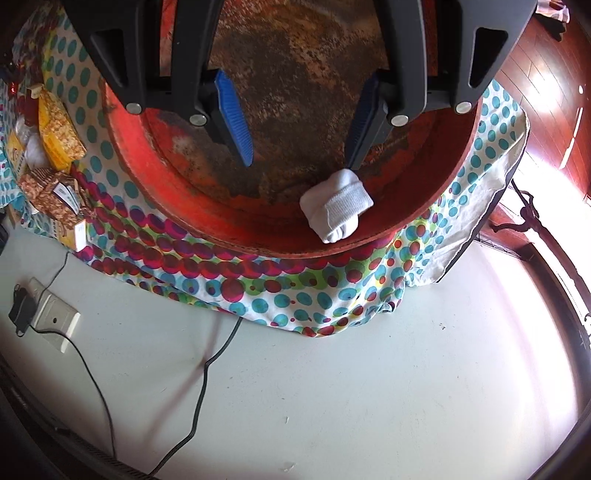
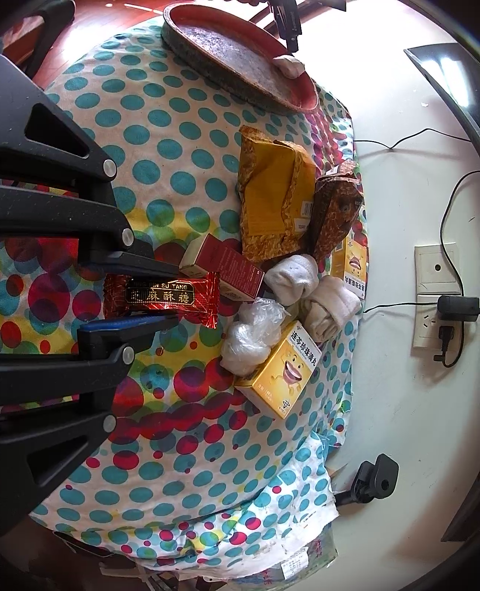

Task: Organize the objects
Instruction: 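Open left tool to drop the sock into the red tray and withdraw, then carry the red candy bar with right tool over the tray and release it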

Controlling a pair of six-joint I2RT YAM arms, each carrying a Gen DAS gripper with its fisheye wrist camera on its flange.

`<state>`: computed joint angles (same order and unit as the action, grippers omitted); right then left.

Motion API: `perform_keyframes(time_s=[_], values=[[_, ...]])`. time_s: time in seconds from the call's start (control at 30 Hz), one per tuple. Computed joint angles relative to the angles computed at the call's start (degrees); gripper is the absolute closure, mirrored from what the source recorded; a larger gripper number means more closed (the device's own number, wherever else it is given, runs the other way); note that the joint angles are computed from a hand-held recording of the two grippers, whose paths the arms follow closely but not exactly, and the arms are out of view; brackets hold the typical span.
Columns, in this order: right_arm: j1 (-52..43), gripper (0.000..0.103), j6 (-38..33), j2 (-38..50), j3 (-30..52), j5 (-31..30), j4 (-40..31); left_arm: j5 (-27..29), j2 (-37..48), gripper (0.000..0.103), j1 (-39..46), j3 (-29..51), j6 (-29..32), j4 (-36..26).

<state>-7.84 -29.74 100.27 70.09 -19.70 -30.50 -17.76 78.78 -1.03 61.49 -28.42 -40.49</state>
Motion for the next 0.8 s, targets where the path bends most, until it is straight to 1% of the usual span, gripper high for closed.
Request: perform_keyframes(time_s=[0.2, 0.37, 0.43, 0.53, 0.6, 0.67, 0.77, 0.8], values=[[2.63, 0.084, 0.04, -2.3, -1.52, 0.52, 0.13, -5.71, -8.07, 0.05, -9.94, -4.19, -7.6, -5.18], [6.01, 0.084, 0.87, -4.31, -1.59, -0.24, -1.28, -9.97, -11.12, 0.049, -16.84, -7.83, -12.47, -7.23], [7.65, 0.084, 1.21, -5.08, -1.62, -0.47, -1.82, -11.25, -11.5, 0.049, -18.18, -8.63, -13.02, -7.36], [10.85, 0.084, 1.71, -6.03, -1.1, -0.67, -3.31, -11.83, -13.73, 0.049, -18.74, -10.63, -12.36, -5.45], [13.36, 0.084, 2.39, -6.31, -0.22, -0.65, -4.41, -13.24, -15.13, 0.049, -18.84, -11.61, -12.35, -4.62], [15.81, 0.084, 3.33, -6.07, 1.22, -0.84, -5.62, -12.48, -16.54, 0.049, -17.91, -12.34, -11.07, -3.83], [20.48, 0.084, 5.03, -5.35, 3.67, -0.67, -5.96, -12.88, -18.63, 0.049, -17.66, -13.11, -10.8, -4.23], [22.01, 0.084, 5.68, -4.92, 4.48, -0.48, -5.88, -11.59, -19.94, 0.049, -16.89, -13.8, -10.35, -3.53]])
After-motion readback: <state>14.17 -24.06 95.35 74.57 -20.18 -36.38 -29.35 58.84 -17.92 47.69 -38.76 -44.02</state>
